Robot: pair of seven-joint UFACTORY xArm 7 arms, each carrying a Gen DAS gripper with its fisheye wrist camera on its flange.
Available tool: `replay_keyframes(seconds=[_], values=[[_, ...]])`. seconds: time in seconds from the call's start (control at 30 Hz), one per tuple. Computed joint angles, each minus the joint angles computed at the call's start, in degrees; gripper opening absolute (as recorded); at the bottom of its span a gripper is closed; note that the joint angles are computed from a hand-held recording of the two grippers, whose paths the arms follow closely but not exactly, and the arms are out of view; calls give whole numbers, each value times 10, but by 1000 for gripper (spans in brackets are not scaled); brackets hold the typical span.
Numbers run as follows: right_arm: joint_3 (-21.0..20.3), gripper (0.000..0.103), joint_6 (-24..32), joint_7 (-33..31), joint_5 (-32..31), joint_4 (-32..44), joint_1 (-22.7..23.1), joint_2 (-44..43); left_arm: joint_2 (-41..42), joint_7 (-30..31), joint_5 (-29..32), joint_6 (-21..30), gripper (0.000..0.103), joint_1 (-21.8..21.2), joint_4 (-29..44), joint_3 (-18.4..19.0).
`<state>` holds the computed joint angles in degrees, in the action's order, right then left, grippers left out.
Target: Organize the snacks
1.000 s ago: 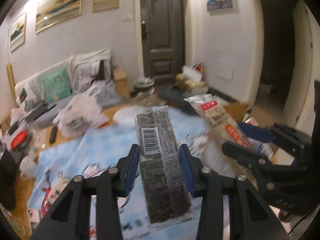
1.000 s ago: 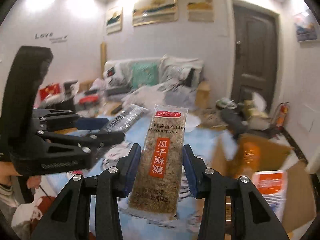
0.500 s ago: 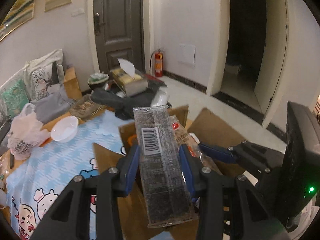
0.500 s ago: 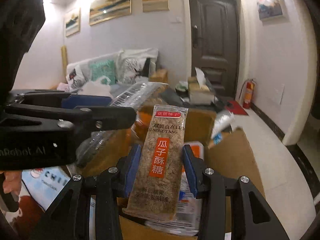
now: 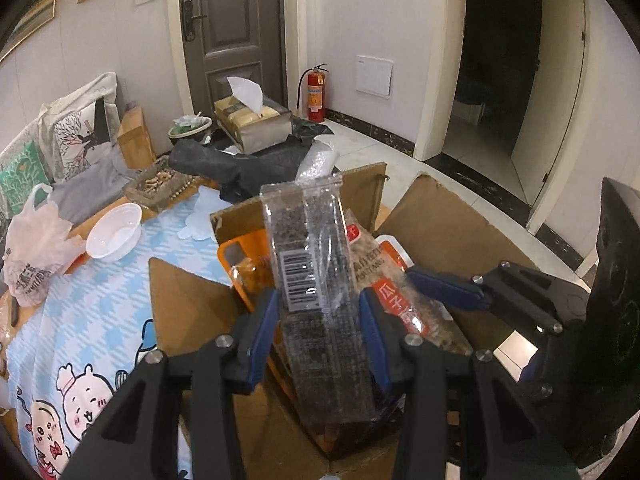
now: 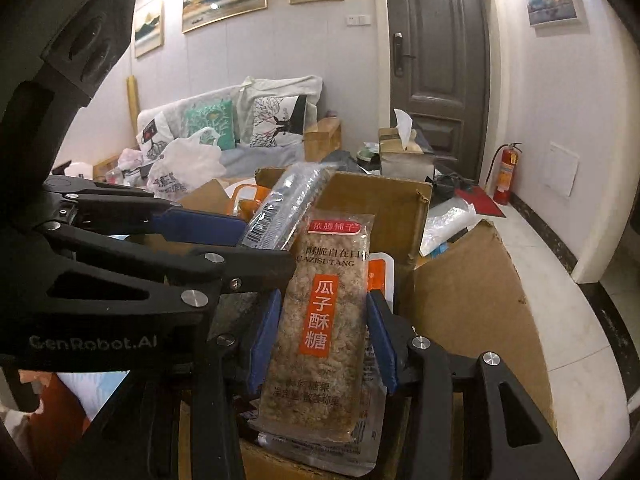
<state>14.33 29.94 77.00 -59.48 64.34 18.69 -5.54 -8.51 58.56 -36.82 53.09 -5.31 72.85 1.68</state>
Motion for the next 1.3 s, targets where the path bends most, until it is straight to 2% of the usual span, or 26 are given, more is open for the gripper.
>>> replay_keyframes(seconds=[0.17, 0.23, 0.3, 0.37, 0.5, 0.57, 0.7, 0.8, 0.83, 0.87, 0.97, 1.07, 1.17, 1.27, 1.3], values=[[3, 40, 13, -12, 12, 4, 4, -1, -1, 4, -12, 11, 47, 3, 4, 5], [4, 47, 14, -4, 7, 2, 4, -6, -3, 9, -19, 13, 48, 5, 3, 7], [7, 49, 20, -2, 4, 1, 4, -11, -6, 11, -25, 16, 50, 7, 2, 10], [10, 50, 26, -3, 2, 3, 4, -13, -12, 17, -40, 19, 61, 9, -1, 16], [17, 55, 34, 6, -10, 6, 4, -18, -31, 39, -77, 21, 73, 13, -9, 31], [19, 57, 36, 7, -15, 6, 5, -22, -40, 47, -95, 18, 83, 16, -13, 39], [28, 63, 39, 26, -42, 9, 4, -30, -68, 67, -131, 13, 88, 22, -26, 62], [34, 67, 40, 41, -65, 9, 4, -36, -92, 77, -152, 5, 96, 27, -40, 80], [36, 68, 41, 45, -71, 10, 4, -37, -101, 80, -159, -2, 101, 28, -46, 85], [40, 68, 42, 55, -82, 11, 4, -39, -112, 86, -169, -12, 102, 28, -56, 91], [47, 70, 32, 85, -116, 7, 5, -50, -141, 93, -186, -47, 102, 27, -80, 104], [60, 73, 18, 145, -180, 2, 3, -63, -176, 97, -197, -110, 102, 22, -115, 113], [69, 82, 13, 200, -235, -3, 5, -74, -201, 99, -195, -165, 102, 12, -146, 120], [75, 90, 7, 252, -287, -9, 10, -85, -215, 101, -187, -189, 102, -1, -167, 139], [78, 99, 7, 269, -310, -12, 13, -89, -217, 97, -180, -195, 102, -4, -172, 144]])
